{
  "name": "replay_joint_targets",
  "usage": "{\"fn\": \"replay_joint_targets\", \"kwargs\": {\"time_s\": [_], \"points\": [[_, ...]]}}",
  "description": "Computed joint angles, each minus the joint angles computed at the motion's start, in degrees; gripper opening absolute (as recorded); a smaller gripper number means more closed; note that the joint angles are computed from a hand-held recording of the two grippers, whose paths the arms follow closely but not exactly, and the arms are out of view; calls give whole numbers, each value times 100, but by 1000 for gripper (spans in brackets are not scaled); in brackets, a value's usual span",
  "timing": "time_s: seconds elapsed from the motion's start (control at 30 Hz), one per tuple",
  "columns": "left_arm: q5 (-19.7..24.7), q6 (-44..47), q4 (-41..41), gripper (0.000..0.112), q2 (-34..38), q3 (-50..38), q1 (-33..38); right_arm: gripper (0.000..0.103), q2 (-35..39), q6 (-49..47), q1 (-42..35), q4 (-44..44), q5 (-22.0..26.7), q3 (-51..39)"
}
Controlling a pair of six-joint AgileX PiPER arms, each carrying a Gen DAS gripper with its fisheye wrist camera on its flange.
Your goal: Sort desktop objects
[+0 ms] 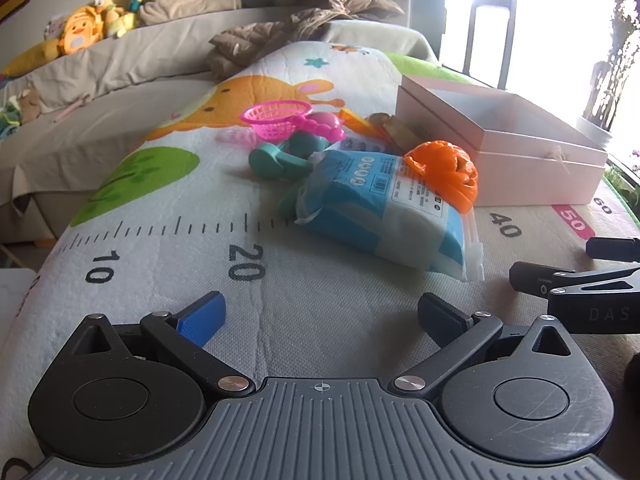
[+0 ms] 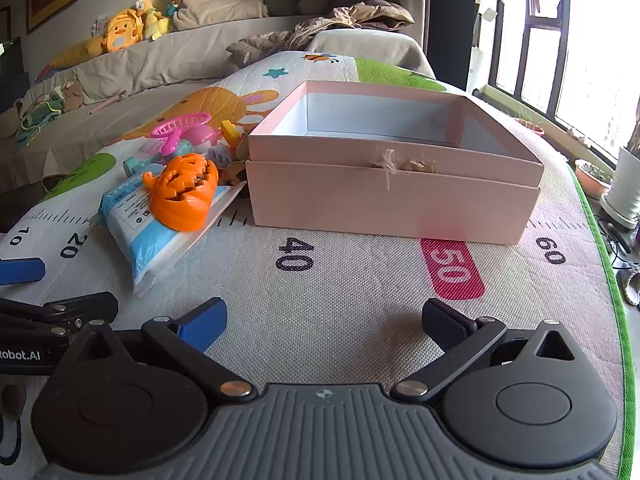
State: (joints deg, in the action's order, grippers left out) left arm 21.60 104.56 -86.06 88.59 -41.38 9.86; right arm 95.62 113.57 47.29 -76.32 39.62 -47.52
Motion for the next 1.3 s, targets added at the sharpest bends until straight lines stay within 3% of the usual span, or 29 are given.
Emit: {"fn": "replay_joint_targets", "kwargs": {"time_s": [1.13, 1.2, 1.3], "points": [[-39, -76, 74, 103, 17, -22, -22, 103, 10, -55, -37, 18, -23, -23], [-110, -257, 246, 103, -8, -32, -67, 103, 16, -74, -40, 34, -26, -32], [-121, -1280, 1249, 103, 15, -238, -118, 103, -42, -376, -135, 224, -157, -64]]}}
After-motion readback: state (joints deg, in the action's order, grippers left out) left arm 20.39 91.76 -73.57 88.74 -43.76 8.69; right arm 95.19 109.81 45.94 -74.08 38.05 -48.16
